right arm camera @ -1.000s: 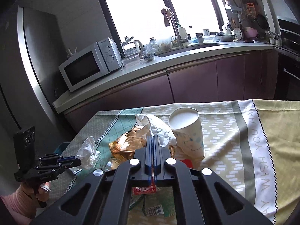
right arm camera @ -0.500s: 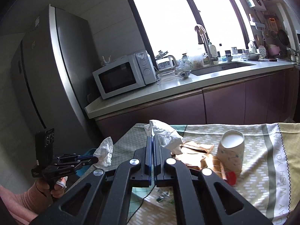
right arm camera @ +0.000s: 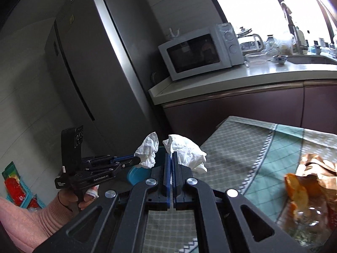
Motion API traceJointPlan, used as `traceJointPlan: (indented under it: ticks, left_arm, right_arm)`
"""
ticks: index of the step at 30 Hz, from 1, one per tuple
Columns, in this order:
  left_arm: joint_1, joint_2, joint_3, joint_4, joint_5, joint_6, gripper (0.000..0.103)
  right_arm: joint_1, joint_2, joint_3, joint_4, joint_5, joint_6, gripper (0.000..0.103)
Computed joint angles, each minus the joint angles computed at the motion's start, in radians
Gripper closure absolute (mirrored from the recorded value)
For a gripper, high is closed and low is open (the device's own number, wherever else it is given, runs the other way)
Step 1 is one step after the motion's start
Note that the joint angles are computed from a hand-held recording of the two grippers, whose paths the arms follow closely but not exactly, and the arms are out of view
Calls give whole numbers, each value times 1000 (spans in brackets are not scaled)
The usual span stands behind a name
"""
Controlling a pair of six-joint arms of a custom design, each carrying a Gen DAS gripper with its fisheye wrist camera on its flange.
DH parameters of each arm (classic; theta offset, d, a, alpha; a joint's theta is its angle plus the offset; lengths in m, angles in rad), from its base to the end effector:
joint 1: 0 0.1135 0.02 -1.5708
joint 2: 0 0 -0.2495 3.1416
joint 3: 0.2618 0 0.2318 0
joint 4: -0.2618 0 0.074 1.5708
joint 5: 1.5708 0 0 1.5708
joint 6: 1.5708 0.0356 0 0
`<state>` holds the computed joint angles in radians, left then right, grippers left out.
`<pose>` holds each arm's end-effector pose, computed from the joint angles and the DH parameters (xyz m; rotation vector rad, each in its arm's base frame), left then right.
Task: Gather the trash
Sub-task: 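Carry both tissues over the teal bin and open both tools to drop them, then move both open tools back over the table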
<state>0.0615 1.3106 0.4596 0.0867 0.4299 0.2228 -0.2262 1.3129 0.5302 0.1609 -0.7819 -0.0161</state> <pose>0.2258 -0.0010 0.1522 0.3929 2.2412 -0.3527 0.2377 -0.0290 0.1816 -0.2139 2.0579 0.7025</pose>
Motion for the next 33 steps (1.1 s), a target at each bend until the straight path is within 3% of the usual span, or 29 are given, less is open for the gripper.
traceJointPlan:
  ticks: [7, 16, 33]
  left_arm:
    - [162, 139, 29, 34, 48, 80, 90]
    - [239, 315, 84, 94, 59, 111, 90]
    - [121, 642, 270, 151, -42, 25, 87]
  right_arm:
    - [261, 221, 151, 66, 146, 88, 102]
    - [404, 423, 308, 49, 264, 133, 102]
    - [488, 690, 525, -29, 379, 161, 102]
